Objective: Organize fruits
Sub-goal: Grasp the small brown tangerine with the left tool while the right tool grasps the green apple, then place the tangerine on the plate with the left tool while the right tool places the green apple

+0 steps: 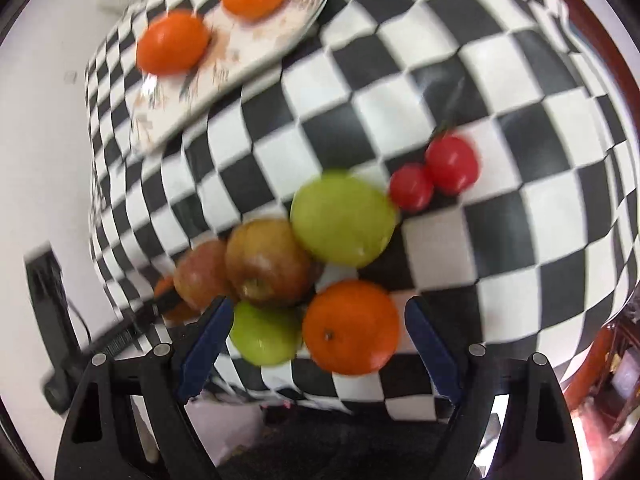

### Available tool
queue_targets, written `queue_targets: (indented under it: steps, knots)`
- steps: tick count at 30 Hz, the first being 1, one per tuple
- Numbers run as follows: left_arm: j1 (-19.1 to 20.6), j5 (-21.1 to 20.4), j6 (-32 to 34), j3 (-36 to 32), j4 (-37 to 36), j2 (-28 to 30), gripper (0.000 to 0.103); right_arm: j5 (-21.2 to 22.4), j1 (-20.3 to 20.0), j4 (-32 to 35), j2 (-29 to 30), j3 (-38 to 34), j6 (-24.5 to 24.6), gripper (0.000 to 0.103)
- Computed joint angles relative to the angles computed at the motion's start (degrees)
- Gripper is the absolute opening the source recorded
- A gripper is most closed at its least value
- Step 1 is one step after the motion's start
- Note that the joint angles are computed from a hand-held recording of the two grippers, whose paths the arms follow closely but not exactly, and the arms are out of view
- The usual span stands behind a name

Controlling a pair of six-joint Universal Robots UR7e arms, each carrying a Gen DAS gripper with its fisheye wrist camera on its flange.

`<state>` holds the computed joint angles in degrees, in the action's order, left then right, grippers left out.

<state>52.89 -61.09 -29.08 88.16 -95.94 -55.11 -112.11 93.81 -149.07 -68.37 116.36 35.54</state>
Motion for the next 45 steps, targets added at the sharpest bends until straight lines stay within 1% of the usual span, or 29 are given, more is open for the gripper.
queue_targets:
  steps: [2,4,6,7,9,11,12,14,17,20,24,25,28,30,34,36,38,42,45]
  knots:
    - [0.22,0.81,-0.24,0.19,0.40,-0.45,0.052,1.38,-1.34,-1.32,-0.29,0.01,0.36,0.090]
    - [0.80,0.60,-0.37,0.51,-0.04,-0.83,0.053,2.92,-2.73,-2.61,0.02,-0.17,0.57,0.083]
    - [1.30,-0.08,-0.55,-0.35,0.68,-0.10,0.055,3.93,-3.83,-2.49,1.13,-1.10,0.37,0.078]
    - [1.72,-0.48,-0.67,-0.55,0.74,0.02,0.055,3.96,-4.11,-2.58,1.77,-1.35,0.55,0.075]
    - [2.92,-1.39,-0.61,-1.37,1.28,0.60,0.055,4.24,-4.68,-3.76,3.09,-1.37,1.07,0.075]
    - [3.23,-1.57,-0.92,-1.63,0.95,1.11,0.055,3.03,-4.81,-5.38,4.26,-1.36,1.22,0.071]
    - [3.27,-1.51,-1.02,-1.59,0.81,1.20,0.055,2.26,-4.74,-5.80,4.56,-1.38,1.08,0.066]
    - [2.89,-0.79,-1.36,-1.27,0.40,1.41,0.054,2.23,-4.83,-6.90,4.72,-1.09,0.37,0.066]
    - [2.73,-0.02,-1.17,-1.13,0.42,1.23,0.054,3.48,-5.38,-7.13,4.50,-0.91,0.10,0.066]
    - [1.95,0.04,-2.16,-1.27,0.56,1.73,0.054,4.86,-6.77,-7.90,2.74,0.70,0.19,0.067]
    - [0.70,0.31,-3.41,-1.69,0.10,2.82,0.053,3.57,-6.34,-7.88,3.02,0.40,-0.09,0.066]
    - [0.49,0.43,-3.36,-1.90,0.19,2.82,0.053,3.13,-6.35,-7.56,2.22,0.83,-0.76,0.066]
    - [0.02,1.13,-2.55,-2.72,0.64,2.33,0.053,1.26,-4.85,-7.55,3.33,-0.08,-2.00,0.066]
    - [-0.42,1.31,-2.27,-3.44,0.76,2.27,0.053,1.10,-4.36,-7.64,3.48,-0.34,-2.84,0.066]
    - [-1.19,1.41,-1.14,-6.19,0.99,2.64,0.053,0.76,-3.10,-7.88,3.38,-1.29,-4.57,0.066]
    - [-1.60,1.24,-0.55,-8.11,0.73,3.34,0.053,0.14,-2.28,-7.78,3.45,-2.31,-5.78,0.066]
    - [-1.91,0.89,0.40,-10.56,0.58,4.48,0.053,0.44,-1.95,-7.57,3.31,-3.26,-6.83,0.066]
    - [-1.81,0.03,2.58,-16.77,0.74,7.92,0.053,1.55,-1.50,-6.64,3.96,-6.78,-8.46,0.066]
    - [-1.76,0.65,3.62,-23.06,1.17,13.04,0.053,1.37,-1.41,-4.79,5.40,-11.41,-10.34,0.066]
